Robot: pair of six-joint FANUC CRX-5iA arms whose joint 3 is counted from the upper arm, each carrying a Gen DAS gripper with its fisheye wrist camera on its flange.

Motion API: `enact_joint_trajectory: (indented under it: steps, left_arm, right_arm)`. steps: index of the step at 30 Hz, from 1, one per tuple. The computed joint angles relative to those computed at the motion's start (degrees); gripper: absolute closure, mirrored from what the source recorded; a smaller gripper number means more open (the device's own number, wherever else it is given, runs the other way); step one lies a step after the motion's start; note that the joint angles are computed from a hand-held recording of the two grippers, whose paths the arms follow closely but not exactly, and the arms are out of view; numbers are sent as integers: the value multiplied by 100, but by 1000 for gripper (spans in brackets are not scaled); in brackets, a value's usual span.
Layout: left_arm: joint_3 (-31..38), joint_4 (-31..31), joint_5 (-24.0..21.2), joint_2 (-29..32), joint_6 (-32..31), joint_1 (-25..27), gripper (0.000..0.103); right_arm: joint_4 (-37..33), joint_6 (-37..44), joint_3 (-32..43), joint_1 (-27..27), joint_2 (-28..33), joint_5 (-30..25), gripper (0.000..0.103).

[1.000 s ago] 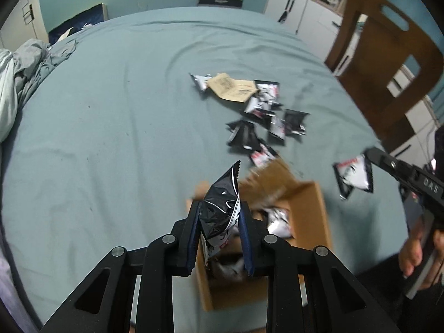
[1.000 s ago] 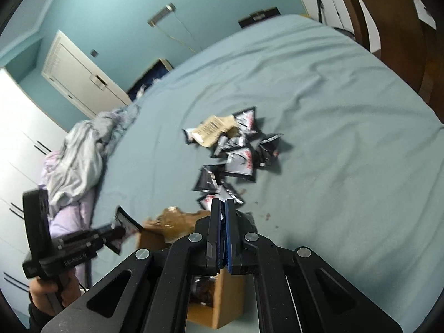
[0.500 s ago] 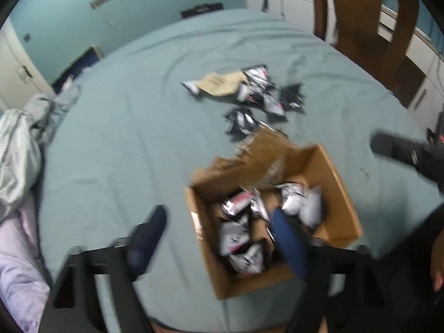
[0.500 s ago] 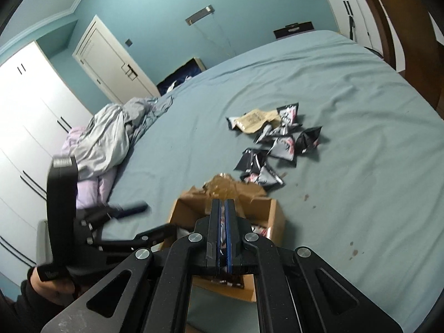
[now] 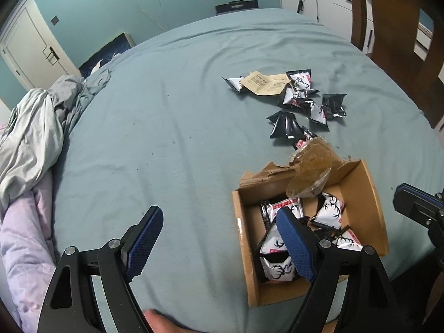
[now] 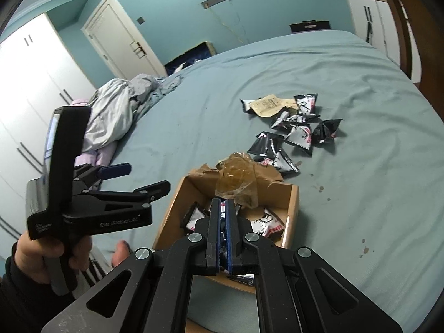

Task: Organize snacks
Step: 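Drop both packets into the cardboard box and open both grippers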

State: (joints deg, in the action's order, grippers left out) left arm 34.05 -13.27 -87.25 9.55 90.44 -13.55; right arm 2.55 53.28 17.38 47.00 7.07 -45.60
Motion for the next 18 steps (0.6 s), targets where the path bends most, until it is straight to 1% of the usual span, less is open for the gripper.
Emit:
enact_joint_trajectory:
  steps: [1,2,3,4,5,6,8,12,13,15,17,18]
  left_arm:
    - [13,-22,-3,7,-6,-25,18]
    - [11,-33,11,0,-30,-38,18]
    - [-4,-31,38,-15,-57,-50,18]
    - [-11,-24,56,-22,-77,-58,18]
    - [-4,-22,61,-19,-89,-63,18]
    - [-11,-28,75,-29,-105,-73,18]
    - [1,-52,76,-28,-110,-87,18]
    - [7,-27,77,-31,-66,-60,18]
    - [10,-9,79,-31,-52,-47,18]
    - [13,19,94,-31,-27,-26,18]
    - [31,2,87,-14,-8,-23,18]
    - [47,-31,72,1,4,-29,18]
  right_arm:
    - [78,-76,-47,36,-17,3,95]
    - [175,-142,-72,84,-24,-39,79]
    - [259,-167,-19,113,26,-132,55]
    - [412,-258,-13,153,57,-190,42]
    - [591,-412,-109,212,19,-154,26]
    - [794,-588,-215,253,-18,-63,23]
    - [1084,-841,-331,313,-50,23,23]
    - [1546,-1319,-259,388,58,-335,23]
    - [1461,-1284,-160,378,96,-456,23]
    - [839,-786,119,273,146,-605,23]
    - [-341,19,501,-6,193,-687,23]
    - [-957,348,587,-175,165,-630,23]
